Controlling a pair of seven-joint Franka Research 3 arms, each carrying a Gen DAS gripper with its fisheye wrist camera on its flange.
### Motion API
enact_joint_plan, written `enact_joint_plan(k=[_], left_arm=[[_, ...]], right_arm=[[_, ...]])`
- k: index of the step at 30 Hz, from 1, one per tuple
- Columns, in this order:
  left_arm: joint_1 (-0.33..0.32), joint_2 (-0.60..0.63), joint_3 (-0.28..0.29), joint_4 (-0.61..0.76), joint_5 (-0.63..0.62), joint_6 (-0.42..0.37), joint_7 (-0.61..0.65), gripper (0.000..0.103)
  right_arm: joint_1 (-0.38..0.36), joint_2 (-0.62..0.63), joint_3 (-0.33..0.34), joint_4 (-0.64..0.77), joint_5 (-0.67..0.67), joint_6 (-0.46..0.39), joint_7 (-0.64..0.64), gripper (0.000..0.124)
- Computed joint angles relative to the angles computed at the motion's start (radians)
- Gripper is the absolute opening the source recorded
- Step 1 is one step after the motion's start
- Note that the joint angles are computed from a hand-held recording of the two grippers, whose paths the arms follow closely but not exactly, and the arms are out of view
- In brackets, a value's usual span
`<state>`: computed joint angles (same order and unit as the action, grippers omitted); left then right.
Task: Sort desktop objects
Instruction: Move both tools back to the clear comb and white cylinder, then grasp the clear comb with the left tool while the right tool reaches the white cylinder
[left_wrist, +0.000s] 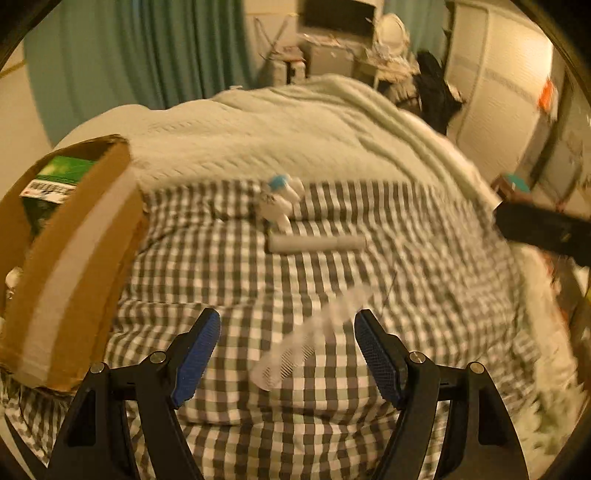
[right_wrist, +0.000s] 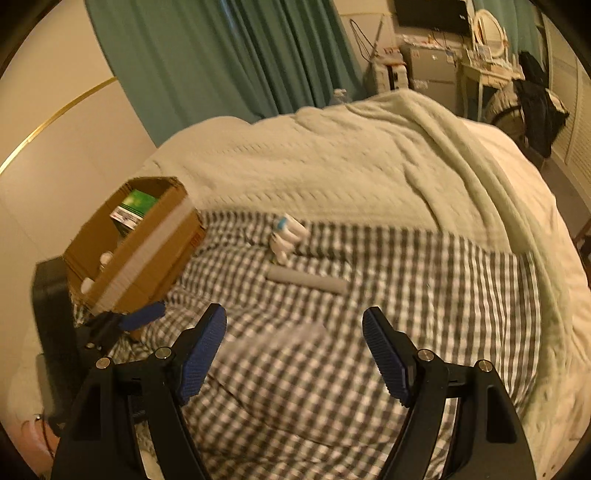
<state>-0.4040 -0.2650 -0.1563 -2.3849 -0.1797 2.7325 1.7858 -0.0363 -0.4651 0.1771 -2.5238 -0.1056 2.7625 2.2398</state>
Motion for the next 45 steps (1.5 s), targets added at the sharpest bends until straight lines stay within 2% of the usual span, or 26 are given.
enact_joint_plan(k=[5, 11, 13, 15, 16, 18, 23, 26, 29, 30, 31, 32, 35, 38, 40, 43, 45], left_arm=[[-0.013, 0.079, -0.025, 0.003, 0.031, 0.047, 0.036, 0.078], [0.023, 0.206, -0.065, 0.084, 0.077, -0.027, 0.044, 0.073], [0.029, 0.215, -0.073, 0.083, 0.021, -0.006, 0.102, 0.07], [0.027, 0.226, -0.077, 0.103, -0.087, -0.025, 0.235, 0.031], [0.029, 0.228, -0.082, 0.112, -0.106, -0.035, 0.277, 0.028], [0.034, 0.237, -0.096, 0.123, -0.069, -0.036, 0.29, 0.026], [0.062, 0.272, -0.097, 0.197, -0.206, -0.135, 0.318, 0.026], [0.092, 0.306, -0.095, 0.252, -0.227, -0.185, 0.281, 0.026], [0.125, 0.345, -0.09, 0.303, -0.197, -0.211, 0.21, 0.026], [0.144, 0.363, -0.09, 0.33, -0.227, -0.236, 0.219, 0.026], [0.157, 0.369, -0.095, 0.338, -0.246, -0.241, 0.226, 0.025], [0.162, 0.374, -0.092, 0.345, -0.22, -0.227, 0.193, 0.016], [0.185, 0.393, -0.097, 0.376, -0.194, -0.24, 0.191, 0.016], [0.202, 0.404, -0.107, 0.393, -0.194, -0.264, 0.213, 0.016], [0.206, 0.404, -0.113, 0.392, -0.185, -0.269, 0.236, 0.016], [0.207, 0.425, -0.119, 0.412, -0.178, -0.327, 0.256, 0.017], [0.208, 0.429, -0.122, 0.407, -0.182, -0.318, 0.251, 0.018]], right_arm=[[0.004, -0.05, -0.038, -0.087, 0.02, -0.012, -0.061, 0.076], [-0.006, -0.055, -0.101, -0.154, 0.1, -0.012, -0.117, 0.076], [-0.025, -0.05, -0.098, -0.161, 0.105, -0.013, -0.128, 0.076], [-0.036, -0.033, -0.101, -0.157, 0.111, -0.01, -0.143, 0.076], [-0.04, -0.019, -0.104, -0.152, 0.117, -0.006, -0.149, 0.076], [-0.037, 0.014, -0.112, -0.134, 0.133, 0.004, -0.163, 0.076], [-0.024, 0.11, -0.126, -0.074, 0.152, 0.034, -0.204, 0.076], [-0.016, 0.176, -0.128, -0.027, 0.149, 0.049, -0.221, 0.076], [-0.007, 0.235, -0.133, 0.018, 0.14, 0.056, -0.223, 0.076], [0.002, 0.258, -0.139, 0.036, 0.146, 0.063, -0.229, 0.076], [0.009, 0.274, -0.143, 0.049, 0.149, 0.066, -0.231, 0.076], [0.018, 0.298, -0.15, 0.069, 0.156, 0.068, -0.238, 0.076], [0.042, 0.358, -0.166, 0.12, 0.175, 0.078, -0.255, 0.076], [0.078, 0.421, -0.185, 0.173, 0.253, 0.097, -0.321, 0.076], [0.089, 0.465, -0.19, 0.211, 0.253, 0.09, -0.321, 0.076], [0.105, 0.525, -0.196, 0.26, 0.311, 0.082, -0.359, 0.076], [0.113, 0.561, -0.203, 0.29, 0.318, 0.068, -0.36, 0.073]])
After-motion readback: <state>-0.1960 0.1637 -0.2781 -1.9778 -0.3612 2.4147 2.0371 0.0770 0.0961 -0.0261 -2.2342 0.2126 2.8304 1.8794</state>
